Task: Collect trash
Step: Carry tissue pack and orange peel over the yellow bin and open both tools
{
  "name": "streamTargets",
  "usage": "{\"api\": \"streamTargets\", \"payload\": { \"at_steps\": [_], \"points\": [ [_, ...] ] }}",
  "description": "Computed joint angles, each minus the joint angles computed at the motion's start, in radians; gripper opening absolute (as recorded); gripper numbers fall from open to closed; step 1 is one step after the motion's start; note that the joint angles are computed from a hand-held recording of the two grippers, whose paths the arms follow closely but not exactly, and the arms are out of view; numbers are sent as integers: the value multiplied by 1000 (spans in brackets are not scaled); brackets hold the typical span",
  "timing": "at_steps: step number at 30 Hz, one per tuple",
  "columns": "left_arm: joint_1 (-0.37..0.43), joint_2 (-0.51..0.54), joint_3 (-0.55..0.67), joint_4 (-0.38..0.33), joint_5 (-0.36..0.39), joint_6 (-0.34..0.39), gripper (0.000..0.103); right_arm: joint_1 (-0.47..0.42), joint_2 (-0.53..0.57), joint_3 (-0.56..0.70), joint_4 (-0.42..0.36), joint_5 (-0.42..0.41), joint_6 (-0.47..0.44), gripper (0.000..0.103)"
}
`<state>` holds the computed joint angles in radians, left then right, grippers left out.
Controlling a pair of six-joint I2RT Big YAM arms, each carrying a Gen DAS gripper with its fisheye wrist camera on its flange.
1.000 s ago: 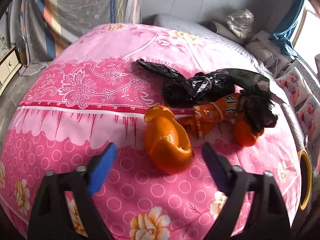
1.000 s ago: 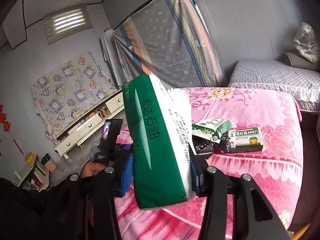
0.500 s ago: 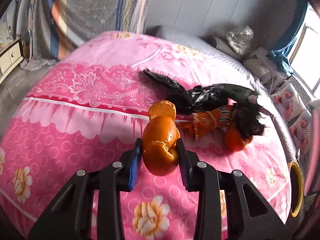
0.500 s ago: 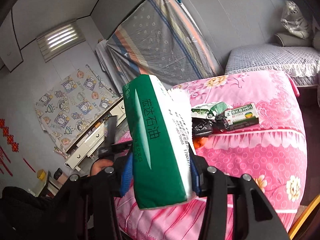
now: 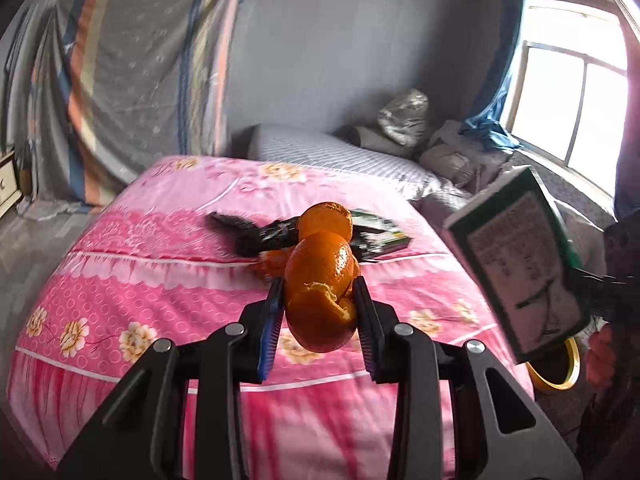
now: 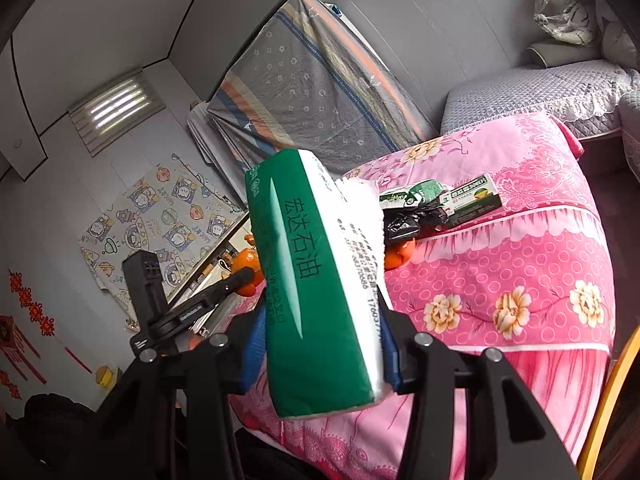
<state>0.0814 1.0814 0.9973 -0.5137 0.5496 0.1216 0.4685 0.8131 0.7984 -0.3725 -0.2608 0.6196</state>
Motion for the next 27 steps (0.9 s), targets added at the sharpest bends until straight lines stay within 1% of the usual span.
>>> {"api": "streamTargets", "payload": {
  "at_steps": [5,8,14,17,21,24,27],
  "points": [
    [-93,-48,-8,-2,-6,2,32,-12,-85,-32,-34,34,11,44],
    [-165,-64,-10,5,-31,5,32,-35,-146,-52,-59,56,17,44],
    [-293,-69,-1,13,-54,20,32,-131,-263,-96,-119,75,23,44],
    [-354,-69,4,21,-68,30,32,-194,-321,-120,-143,64,33,44],
    [-427,-64,16,26,-76,38,32,-251,-388,-137,-199,102,26,44],
    [-479,-51,27,28,-77,43,32,-313,-431,-151,-229,96,29,44],
    [-530,-38,35,34,-82,46,32,-357,-471,-169,-257,105,32,44]
  ]
}}
